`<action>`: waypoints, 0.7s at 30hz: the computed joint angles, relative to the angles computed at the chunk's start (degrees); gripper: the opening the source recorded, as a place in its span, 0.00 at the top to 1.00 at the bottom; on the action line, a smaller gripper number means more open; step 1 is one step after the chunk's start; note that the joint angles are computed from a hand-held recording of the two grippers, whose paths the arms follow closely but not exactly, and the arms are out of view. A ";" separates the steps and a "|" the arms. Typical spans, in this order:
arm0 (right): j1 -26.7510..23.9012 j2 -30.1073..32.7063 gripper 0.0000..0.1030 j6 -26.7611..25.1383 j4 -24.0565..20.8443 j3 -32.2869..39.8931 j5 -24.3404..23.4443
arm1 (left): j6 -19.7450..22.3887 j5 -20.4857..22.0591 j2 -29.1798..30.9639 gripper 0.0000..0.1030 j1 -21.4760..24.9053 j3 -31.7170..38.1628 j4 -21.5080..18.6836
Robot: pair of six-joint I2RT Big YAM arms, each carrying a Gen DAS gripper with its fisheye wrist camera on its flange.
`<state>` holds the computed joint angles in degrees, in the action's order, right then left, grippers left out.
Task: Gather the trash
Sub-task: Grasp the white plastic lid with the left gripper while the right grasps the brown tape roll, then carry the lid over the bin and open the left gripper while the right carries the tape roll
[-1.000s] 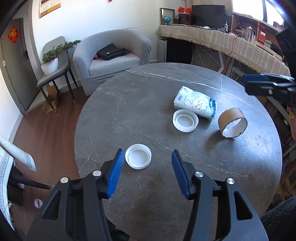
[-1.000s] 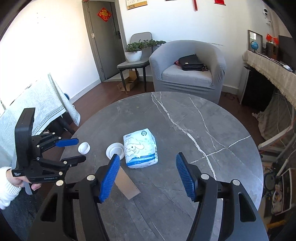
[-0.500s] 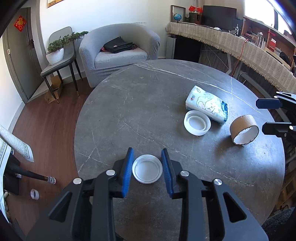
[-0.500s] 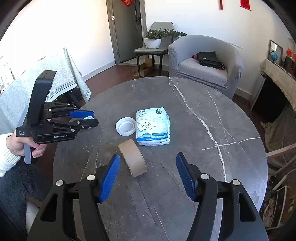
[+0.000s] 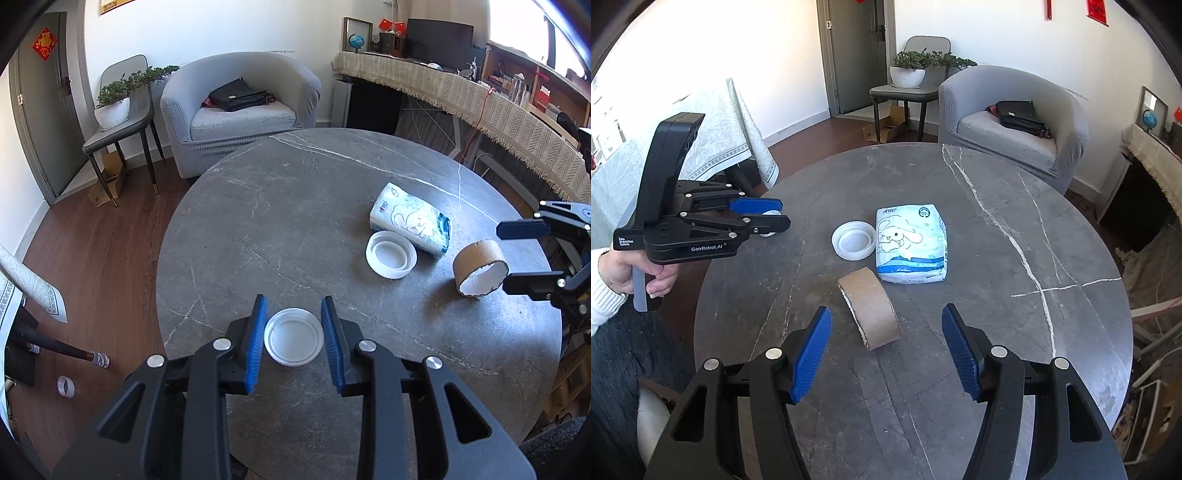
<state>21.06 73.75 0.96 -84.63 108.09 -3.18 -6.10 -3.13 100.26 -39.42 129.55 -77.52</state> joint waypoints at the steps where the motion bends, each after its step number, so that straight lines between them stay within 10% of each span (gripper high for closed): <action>1: 0.20 0.22 0.47 -0.17 -0.25 0.11 0.09 | -0.12 0.06 0.15 0.69 -0.02 0.33 -0.17; 21: 2.75 3.64 0.80 -0.71 -0.28 3.56 -0.35 | -0.75 1.05 -1.27 0.69 2.11 0.11 -0.09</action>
